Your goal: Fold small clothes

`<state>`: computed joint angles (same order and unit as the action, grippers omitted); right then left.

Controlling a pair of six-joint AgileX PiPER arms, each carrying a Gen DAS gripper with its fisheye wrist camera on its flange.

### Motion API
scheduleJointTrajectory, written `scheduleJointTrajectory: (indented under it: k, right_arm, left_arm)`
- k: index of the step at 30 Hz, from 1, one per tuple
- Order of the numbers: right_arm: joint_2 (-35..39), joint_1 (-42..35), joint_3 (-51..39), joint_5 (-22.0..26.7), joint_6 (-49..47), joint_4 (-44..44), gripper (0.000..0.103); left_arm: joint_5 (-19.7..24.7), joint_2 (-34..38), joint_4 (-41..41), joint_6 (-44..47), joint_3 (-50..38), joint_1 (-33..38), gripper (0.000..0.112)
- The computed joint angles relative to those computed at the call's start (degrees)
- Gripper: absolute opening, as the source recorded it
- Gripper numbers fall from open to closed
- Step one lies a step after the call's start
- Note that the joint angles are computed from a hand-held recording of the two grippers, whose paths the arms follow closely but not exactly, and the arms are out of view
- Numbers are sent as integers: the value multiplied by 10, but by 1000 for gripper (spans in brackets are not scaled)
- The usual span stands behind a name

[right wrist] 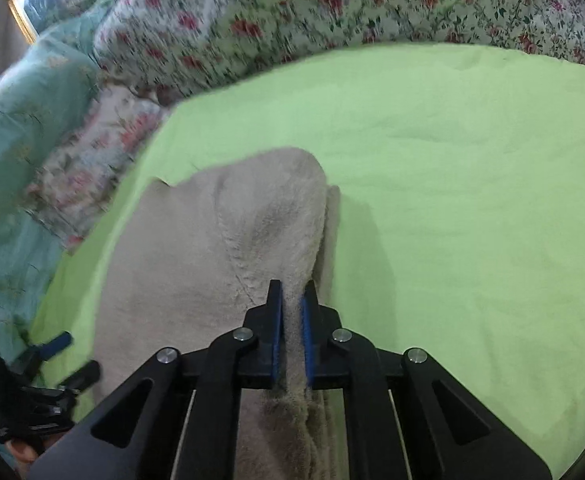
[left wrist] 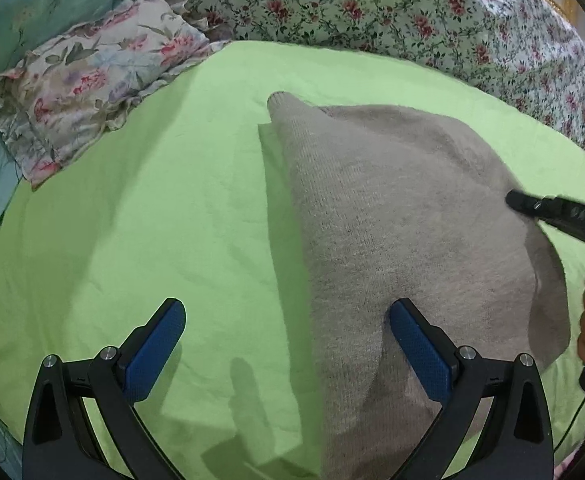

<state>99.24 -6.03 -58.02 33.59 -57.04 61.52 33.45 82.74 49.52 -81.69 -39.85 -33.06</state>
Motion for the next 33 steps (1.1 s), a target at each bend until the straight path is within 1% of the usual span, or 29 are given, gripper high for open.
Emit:
scheduleJointTrajectory:
  k: [2, 4, 5, 6, 8, 10, 11, 14, 15, 17, 18, 19, 20, 24, 25, 26, 28, 31, 33]
  right_arm:
    - [16, 14, 2, -23, 5, -11, 11]
    - [13, 13, 5, -29, 11, -5, 14]
    - [7, 9, 7, -25, 17, -7, 18]
    - [-3, 6, 11, -23, 23, -9, 19]
    - [-45, 7, 37, -39, 33, -16, 19]
    - [-95, 6, 76, -47, -6, 19, 19]
    - [-120, 5, 96, -39, -29, 38, 19]
    - [-157, 9, 139, -11, -85, 73, 19]
    - [-156, 16, 146, -14, -85, 66, 19]
    - [-143, 42, 156, -66, -55, 25, 19]
    - [-128, 39, 156, -70, -62, 35, 18]
    - [-109, 22, 155, -50, -89, 68, 17]
    - [-101, 8, 153, -31, -97, 83, 17]
    - [-139, 5, 155, -12, -49, 47, 20]
    - [-155, 8, 160, -13, -36, 36, 26]
    - [-175, 9, 169, -12, -28, 29, 33]
    - [-202, 0, 185, 3, -31, 35, 41]
    - [-252, -8, 217, 21, -35, 38, 44]
    - [-283, -11, 241, 28, -32, 32, 47]
  left_arm:
    - [-16, 8, 2, -6, 2, 6, 103]
    - [-25, 15, 2, -9, 2, 10, 103]
    - [-30, 16, 0, -10, 3, 13, 103]
    - [-33, 16, -3, -7, 4, 15, 103]
    - [-37, 14, -3, -7, 6, 19, 103]
    - [-34, 14, 3, -14, 7, 15, 103]
    - [-31, 15, 5, -19, 6, 12, 103]
    - [-25, 16, 7, -28, 5, 7, 103]
    - [-24, 15, 7, -30, 6, 5, 103]
    - [-28, 11, 3, -23, 9, 7, 103]
    - [-30, 8, 1, -19, 11, 7, 103]
    - [-27, 7, -1, -16, 12, 6, 103]
    - [-25, 6, -2, -13, 12, 6, 103]
    - [5, -14, -8, -16, 18, -13, 103]
    - [11, -23, -10, -18, 22, -19, 103]
    - [17, -31, -13, -20, 26, -25, 102]
    - [38, -50, -14, -34, 39, -50, 102]
    - [65, -75, -25, -52, 58, -81, 102]
    - [74, -95, -38, -60, 73, -99, 102]
